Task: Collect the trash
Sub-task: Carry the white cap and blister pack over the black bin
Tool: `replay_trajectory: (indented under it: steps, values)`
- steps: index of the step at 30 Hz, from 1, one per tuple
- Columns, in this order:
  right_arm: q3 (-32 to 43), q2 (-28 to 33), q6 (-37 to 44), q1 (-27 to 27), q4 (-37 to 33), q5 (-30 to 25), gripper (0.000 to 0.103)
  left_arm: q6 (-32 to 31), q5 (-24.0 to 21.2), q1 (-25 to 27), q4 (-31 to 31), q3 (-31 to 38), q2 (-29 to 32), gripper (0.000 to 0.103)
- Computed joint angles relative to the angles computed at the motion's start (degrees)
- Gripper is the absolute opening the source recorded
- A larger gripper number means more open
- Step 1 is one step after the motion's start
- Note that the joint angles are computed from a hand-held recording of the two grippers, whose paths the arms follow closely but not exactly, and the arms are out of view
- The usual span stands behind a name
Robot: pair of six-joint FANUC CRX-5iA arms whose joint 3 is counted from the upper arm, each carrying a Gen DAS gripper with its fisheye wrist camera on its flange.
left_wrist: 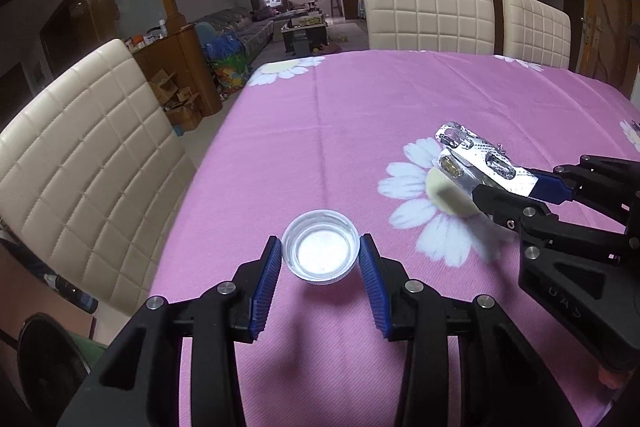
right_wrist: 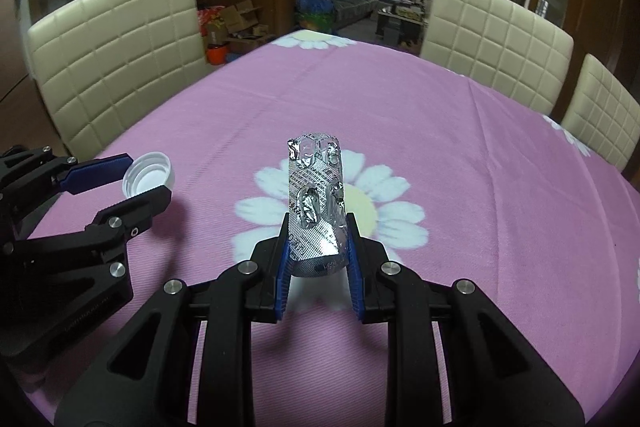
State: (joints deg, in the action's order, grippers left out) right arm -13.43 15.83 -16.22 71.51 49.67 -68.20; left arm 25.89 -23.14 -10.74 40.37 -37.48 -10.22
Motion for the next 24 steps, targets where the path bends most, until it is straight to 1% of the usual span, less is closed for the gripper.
replay_trajectory:
  steps: [2,6,12,14,18,21,24]
  values:
    - [0.71,0.51,0.83,0.41,0.65,0.72,0.025,-3.97,-0.60,1.31,3.90,-1.53,-1.35,0.039]
    - [2.25,1.59,2.19,1.14,1.94,2.23,0.025,-12.01,0.06,3.46,11.68,-5.30,-4.71,0.039]
    - [4.63,3.42,4.80,2.40,3.93,4.67,0.025,-16.51,-1.26,7.70,15.89,-8.50,-7.72,0.039]
    - [5.69,4.22,5.90,2.82,4.42,5.50,0.025,-18.76,-0.45,8.49,18.01,-10.04,-8.94,0.039]
    - [7.74,5.79,7.85,3.69,5.12,6.04,0.025,-22.71,2.63,10.19,21.69,-13.19,-11.74,0.040]
    - [9.44,7.12,9.32,4.09,5.34,6.54,0.025,-23.53,2.47,12.76,22.95,-14.43,-12.97,0.040]
    - [11.34,8.57,11.11,4.47,5.43,6.31,0.026,-25.15,4.76,13.68,25.15,-15.75,-13.96,0.040]
